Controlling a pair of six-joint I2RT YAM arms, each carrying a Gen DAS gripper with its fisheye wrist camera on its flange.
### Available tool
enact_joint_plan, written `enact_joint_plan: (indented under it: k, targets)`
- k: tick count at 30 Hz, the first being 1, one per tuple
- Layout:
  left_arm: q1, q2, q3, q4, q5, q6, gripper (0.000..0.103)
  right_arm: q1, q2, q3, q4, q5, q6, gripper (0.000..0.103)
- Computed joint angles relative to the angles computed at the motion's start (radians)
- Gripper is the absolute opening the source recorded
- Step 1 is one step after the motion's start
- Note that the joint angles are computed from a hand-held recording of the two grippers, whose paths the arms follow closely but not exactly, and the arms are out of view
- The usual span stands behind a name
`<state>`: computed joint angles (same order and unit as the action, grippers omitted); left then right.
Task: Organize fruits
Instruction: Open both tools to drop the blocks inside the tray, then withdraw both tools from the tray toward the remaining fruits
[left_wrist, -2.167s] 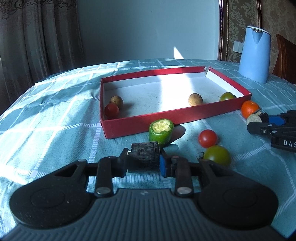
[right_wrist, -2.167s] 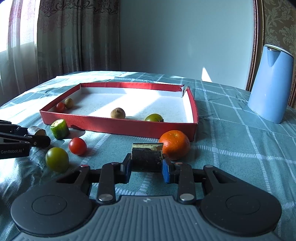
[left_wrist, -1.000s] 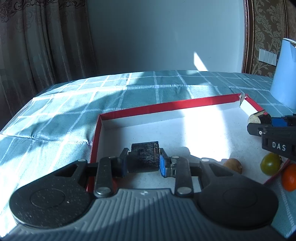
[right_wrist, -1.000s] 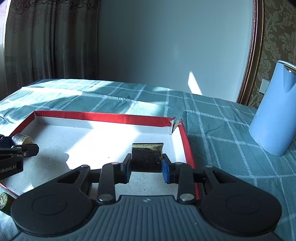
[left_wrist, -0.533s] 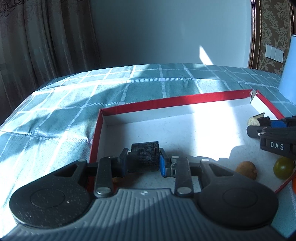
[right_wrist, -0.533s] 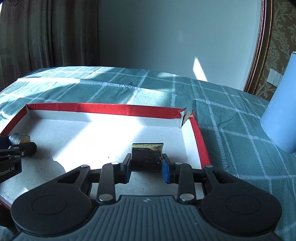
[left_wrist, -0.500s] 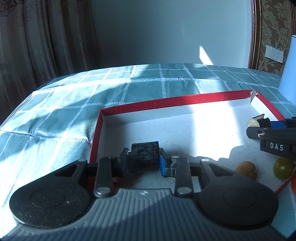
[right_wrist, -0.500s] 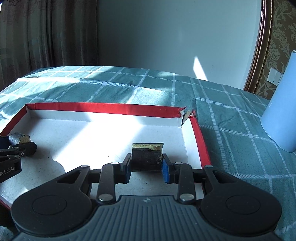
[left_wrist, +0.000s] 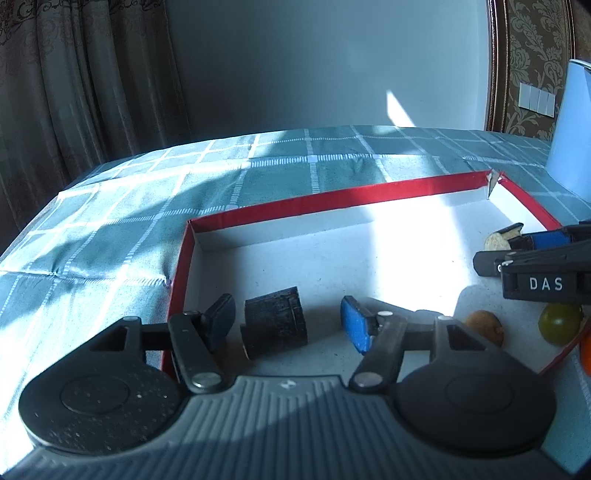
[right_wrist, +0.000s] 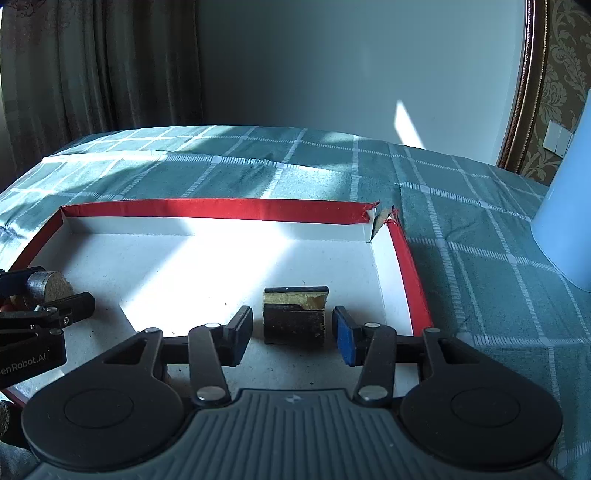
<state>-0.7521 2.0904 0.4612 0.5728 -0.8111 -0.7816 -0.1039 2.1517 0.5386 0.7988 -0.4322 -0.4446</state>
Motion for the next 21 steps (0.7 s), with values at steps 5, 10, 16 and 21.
enact_joint_plan:
  k: [5, 10, 16, 21]
  targets:
    - [-0.026, 0.006, 0.017, -0.057, -0.071, -0.047, 0.093, -0.004, -0.001, -0.010, 0.016, -0.002, 0.000, 0.062]
    - [-0.010, -0.013, -0.018, -0.015, -0.036, -0.050, 0.095, -0.017, 0.004, -0.019, 0.029, -0.016, 0.001, 0.062]
    - [-0.046, -0.006, -0.005, -0.053, -0.079, -0.062, 0.096, -0.052, -0.008, -0.041, 0.050, -0.062, 0.016, 0.063]
    - [-0.084, -0.037, -0.062, 0.001, -0.102, -0.095, 0.099, -0.094, -0.018, -0.069, 0.077, -0.110, 0.038, 0.069]
